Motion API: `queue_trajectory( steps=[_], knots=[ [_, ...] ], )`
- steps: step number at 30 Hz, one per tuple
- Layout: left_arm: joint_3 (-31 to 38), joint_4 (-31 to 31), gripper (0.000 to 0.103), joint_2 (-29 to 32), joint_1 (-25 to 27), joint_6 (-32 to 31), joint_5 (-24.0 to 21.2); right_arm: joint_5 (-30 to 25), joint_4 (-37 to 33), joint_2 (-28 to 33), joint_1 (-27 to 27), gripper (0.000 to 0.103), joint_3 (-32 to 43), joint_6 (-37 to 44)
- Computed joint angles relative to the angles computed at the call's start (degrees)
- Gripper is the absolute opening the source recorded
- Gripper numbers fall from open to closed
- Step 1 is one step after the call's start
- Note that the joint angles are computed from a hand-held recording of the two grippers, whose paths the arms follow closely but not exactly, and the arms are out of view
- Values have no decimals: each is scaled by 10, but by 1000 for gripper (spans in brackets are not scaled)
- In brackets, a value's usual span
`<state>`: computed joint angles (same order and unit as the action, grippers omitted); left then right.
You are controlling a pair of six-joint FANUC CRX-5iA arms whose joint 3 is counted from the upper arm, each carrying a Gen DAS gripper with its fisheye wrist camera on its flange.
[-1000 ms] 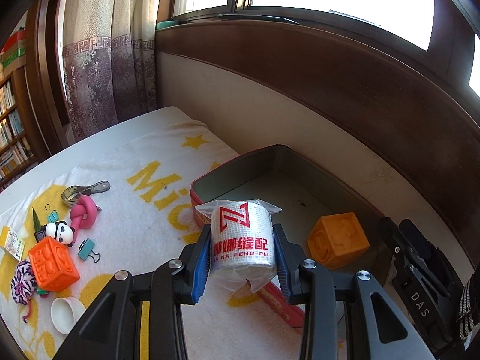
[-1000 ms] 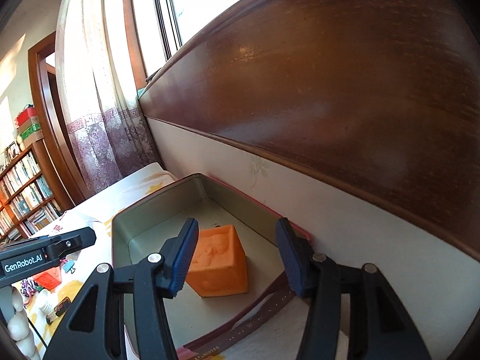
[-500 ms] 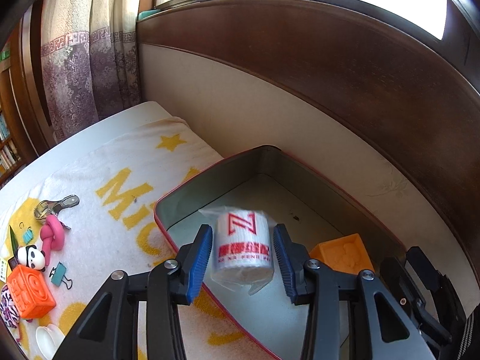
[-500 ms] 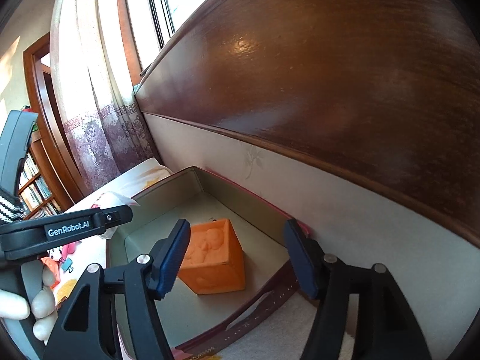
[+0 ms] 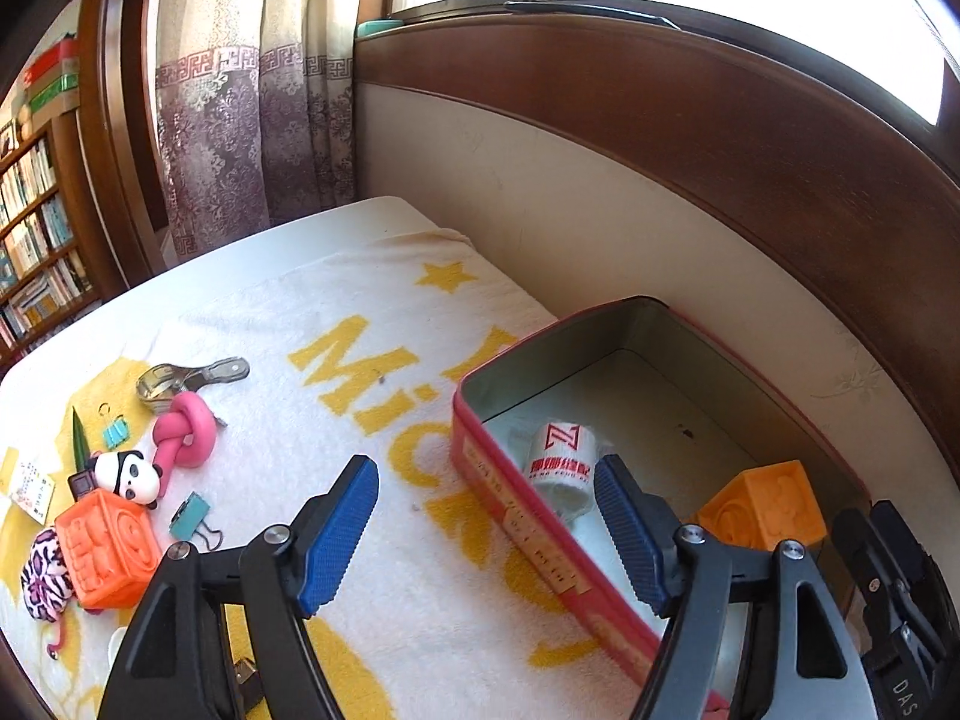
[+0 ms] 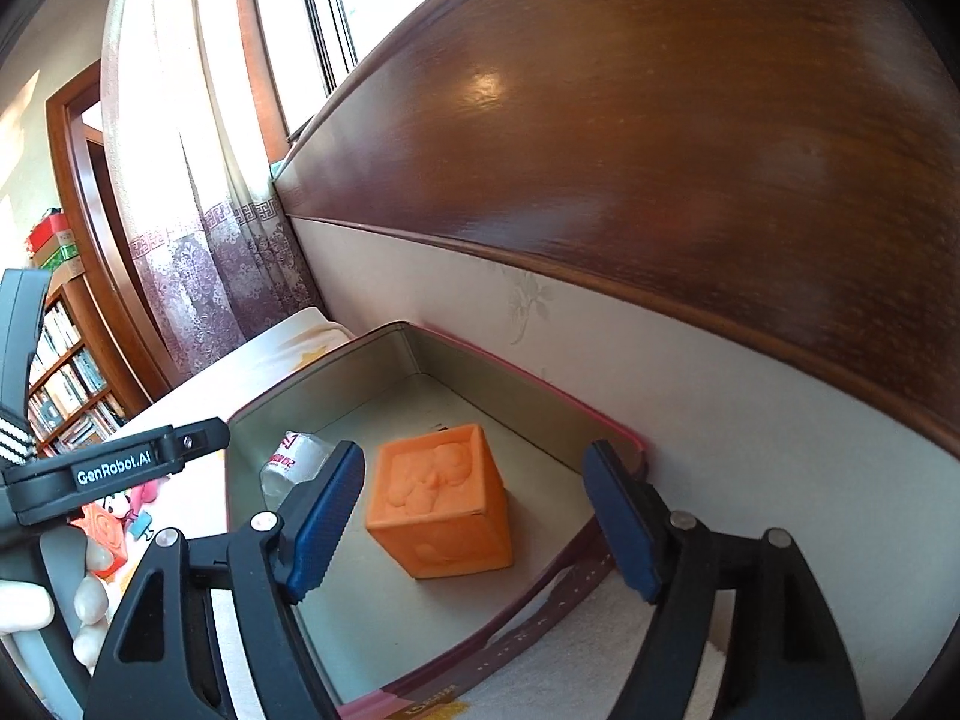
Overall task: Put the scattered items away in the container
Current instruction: 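Release tape roll into red tin with left tool and withdraw both tools, then grasp lighter with right tool while left tool moves toward white cup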
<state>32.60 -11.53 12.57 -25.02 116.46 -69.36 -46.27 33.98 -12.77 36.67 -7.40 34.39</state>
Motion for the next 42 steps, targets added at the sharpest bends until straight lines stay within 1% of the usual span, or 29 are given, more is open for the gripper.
queue_trajectory(
  steps=[2,5,11,14,15,17,19,22,24,28,30,33,38,41,42],
  knots=[
    [-9,7,76,-11,10,2,-4,0,4,0,7,79,1,0],
    [-49,16,76,-41,28,7,3,0,5,1,19,79,7,4],
    [-113,3,76,-109,60,24,4,2,17,3,55,79,15,15],
    [-145,-7,76,-148,78,29,0,3,12,7,76,80,23,34],
    [-156,-10,76,-161,85,28,-2,3,1,10,82,80,30,49],
    [-178,-18,76,-186,99,26,-5,-1,-47,18,92,80,53,98],
    [-194,-38,76,-207,109,28,-15,-12,-118,29,96,80,85,161],
    [-222,-59,76,-238,124,40,-22,-47,-223,58,98,80,142,243],
    [-250,-41,76,-259,146,33,-14,-74,-272,80,100,80,174,281],
    [-292,-3,76,-288,185,12,-4,-123,-330,115,116,80,215,361],
    [-302,8,76,-293,197,13,-2,-143,-346,132,127,80,231,406],
    [-311,23,76,-299,210,11,3,-153,-340,146,150,80,236,448],
    [-311,22,76,-300,206,8,3,-170,-335,171,167,80,253,535],
    [-310,21,76,-298,203,6,2,-184,-319,188,170,80,265,567],
    [-310,21,76,-297,202,5,1,-190,-323,194,167,80,272,578]
  ],
)
